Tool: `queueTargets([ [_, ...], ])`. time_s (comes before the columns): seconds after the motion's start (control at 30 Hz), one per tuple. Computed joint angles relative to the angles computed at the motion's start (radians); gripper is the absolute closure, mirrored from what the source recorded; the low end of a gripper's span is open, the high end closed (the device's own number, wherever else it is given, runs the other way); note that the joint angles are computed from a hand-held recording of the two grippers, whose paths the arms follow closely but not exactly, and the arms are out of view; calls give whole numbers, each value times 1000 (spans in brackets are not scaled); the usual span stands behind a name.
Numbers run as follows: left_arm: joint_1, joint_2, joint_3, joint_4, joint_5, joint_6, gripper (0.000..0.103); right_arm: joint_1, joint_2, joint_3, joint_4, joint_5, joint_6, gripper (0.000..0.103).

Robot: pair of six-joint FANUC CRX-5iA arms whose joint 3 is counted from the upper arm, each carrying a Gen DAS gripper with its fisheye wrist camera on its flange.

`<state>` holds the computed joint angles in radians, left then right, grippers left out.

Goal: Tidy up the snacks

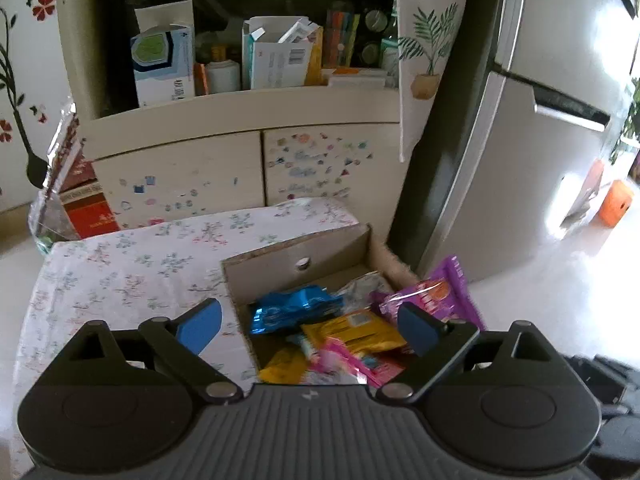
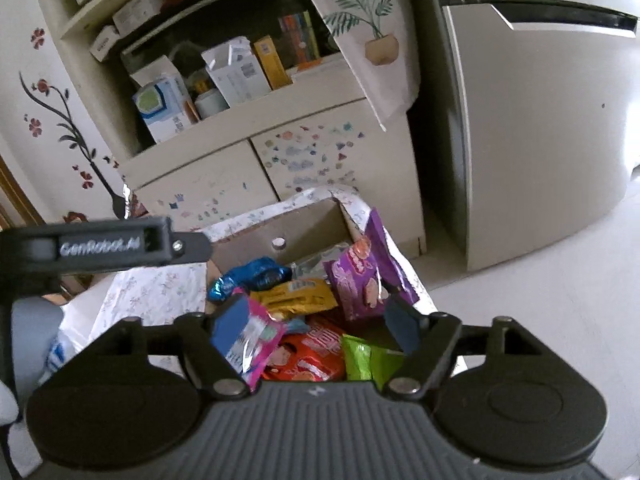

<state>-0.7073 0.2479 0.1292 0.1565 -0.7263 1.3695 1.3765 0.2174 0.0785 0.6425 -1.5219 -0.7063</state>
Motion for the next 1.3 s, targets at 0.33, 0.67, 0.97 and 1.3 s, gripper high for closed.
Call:
queueTargets([
  [0.33,9,-18,-5,-105,-33,37,2,-35,95,136,-63,-75,108,18],
  [0.67,29,-29,-22,-145,-2,53,0,-60,166,245,-137,-177,147,14],
  [0.97,41,-7,-46,-98,-8,-18,0,-73,217,315,-151,-233,205,14],
  [1.3,49,6,-49,-98,-21,-29,0,-93,281,407,-190,-292,271,14],
])
